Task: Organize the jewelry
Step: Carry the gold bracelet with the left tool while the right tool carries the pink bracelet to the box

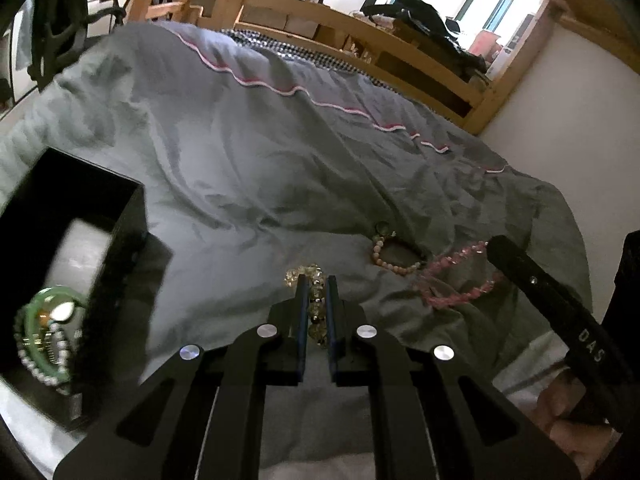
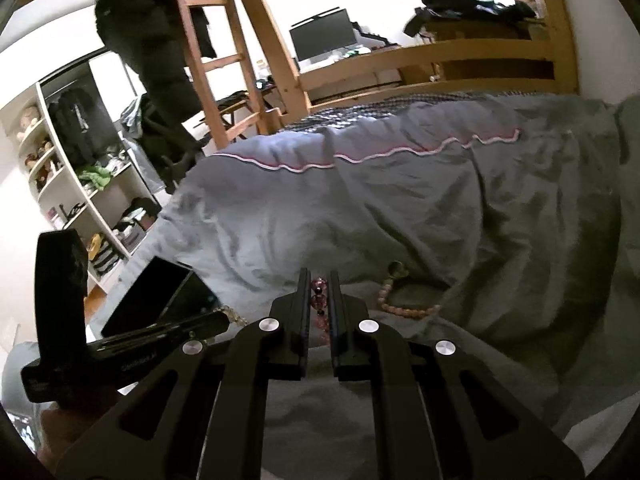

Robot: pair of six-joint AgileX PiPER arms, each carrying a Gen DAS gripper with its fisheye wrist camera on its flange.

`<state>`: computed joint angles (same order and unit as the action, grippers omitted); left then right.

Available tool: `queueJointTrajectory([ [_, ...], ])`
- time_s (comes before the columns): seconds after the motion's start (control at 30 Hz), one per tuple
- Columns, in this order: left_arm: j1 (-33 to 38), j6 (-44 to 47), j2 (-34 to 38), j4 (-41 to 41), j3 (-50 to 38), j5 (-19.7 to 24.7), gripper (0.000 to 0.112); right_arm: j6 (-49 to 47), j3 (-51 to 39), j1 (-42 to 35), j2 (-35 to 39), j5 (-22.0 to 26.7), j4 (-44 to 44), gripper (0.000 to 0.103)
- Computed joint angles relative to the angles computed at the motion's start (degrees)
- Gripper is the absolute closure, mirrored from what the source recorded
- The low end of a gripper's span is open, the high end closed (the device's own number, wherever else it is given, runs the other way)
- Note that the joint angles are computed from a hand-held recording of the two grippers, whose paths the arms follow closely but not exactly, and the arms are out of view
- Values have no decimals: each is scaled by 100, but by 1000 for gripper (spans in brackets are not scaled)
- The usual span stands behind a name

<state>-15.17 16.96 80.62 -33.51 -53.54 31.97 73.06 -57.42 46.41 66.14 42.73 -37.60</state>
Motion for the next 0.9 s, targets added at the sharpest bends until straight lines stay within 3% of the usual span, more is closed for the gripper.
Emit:
queueJointTrajectory([
  [0.43, 734, -484, -1263, 583, -212, 1181, 105, 57, -1379, 1195, 599, 879, -429, 94],
  [0.67, 1616, -178, -1661, 543, -367, 1815, 105, -176, -2152, 1497, 1163, 890, -370, 94],
  [0.9, 2817, 594, -1606, 44, -490, 2307, 105, -674, -2855, 1575, 1771, 753, -82, 94],
])
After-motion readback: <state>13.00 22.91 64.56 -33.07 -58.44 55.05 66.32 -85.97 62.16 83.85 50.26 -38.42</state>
